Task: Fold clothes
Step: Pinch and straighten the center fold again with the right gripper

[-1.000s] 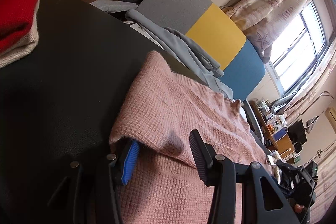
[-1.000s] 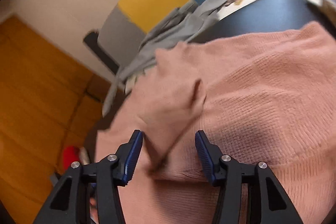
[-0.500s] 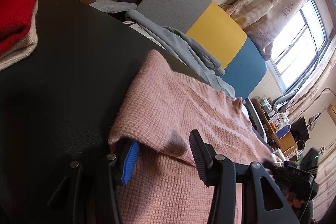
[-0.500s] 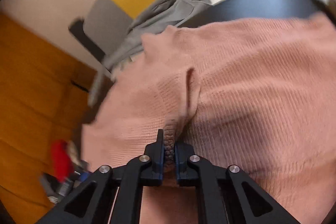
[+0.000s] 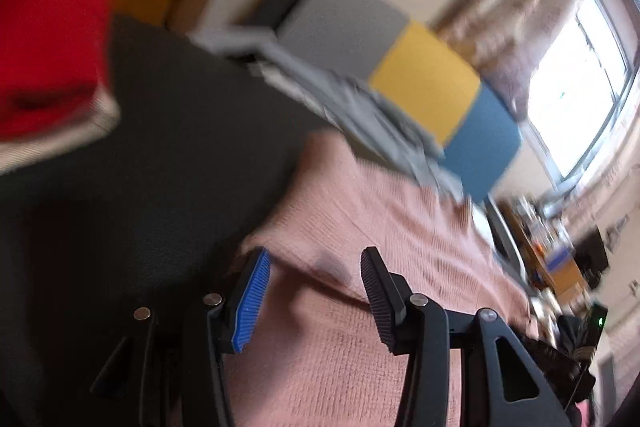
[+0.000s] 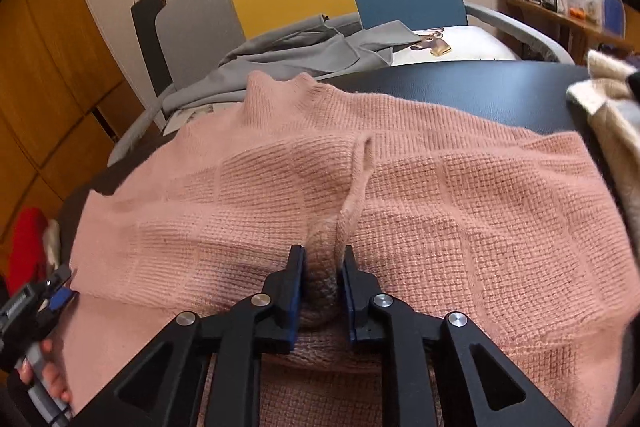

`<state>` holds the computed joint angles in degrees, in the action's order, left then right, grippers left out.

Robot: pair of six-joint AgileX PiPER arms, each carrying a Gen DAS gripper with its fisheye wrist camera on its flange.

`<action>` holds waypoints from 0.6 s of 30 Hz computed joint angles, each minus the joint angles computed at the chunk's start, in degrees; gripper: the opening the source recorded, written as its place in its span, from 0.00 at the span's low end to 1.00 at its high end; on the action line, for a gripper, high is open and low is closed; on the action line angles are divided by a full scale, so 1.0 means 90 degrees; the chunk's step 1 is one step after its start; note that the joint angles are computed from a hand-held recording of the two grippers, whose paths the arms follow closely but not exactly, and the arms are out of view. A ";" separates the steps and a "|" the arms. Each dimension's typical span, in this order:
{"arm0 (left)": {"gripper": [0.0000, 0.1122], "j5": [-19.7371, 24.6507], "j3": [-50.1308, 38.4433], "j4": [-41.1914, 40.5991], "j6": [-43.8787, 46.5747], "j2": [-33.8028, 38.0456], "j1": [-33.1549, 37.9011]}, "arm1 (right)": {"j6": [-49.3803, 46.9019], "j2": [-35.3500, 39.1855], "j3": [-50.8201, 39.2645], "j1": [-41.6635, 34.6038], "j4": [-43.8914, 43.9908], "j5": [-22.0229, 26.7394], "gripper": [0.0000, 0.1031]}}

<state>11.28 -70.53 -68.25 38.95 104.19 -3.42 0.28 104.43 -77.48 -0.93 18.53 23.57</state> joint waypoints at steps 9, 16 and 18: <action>0.43 0.0803 -0.2137 0.4659 -0.3020 0.0874 -0.0947 | 0.0402 0.0199 -0.0109 0.0099 -0.0565 -0.0146 0.19; 0.43 0.3291 -0.5489 0.8201 -0.5764 0.2910 -0.1256 | 0.2155 -0.0014 0.0038 0.0510 -0.2750 -0.0374 0.51; 0.44 0.3495 -0.5540 0.8729 -0.6377 0.2981 -0.1158 | 0.2801 -0.0231 0.0281 0.0711 -0.3664 -0.0671 0.58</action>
<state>42.73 -120.39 10.31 -18.45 131.01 -13.85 25.49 102.35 -74.95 5.46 -14.45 17.53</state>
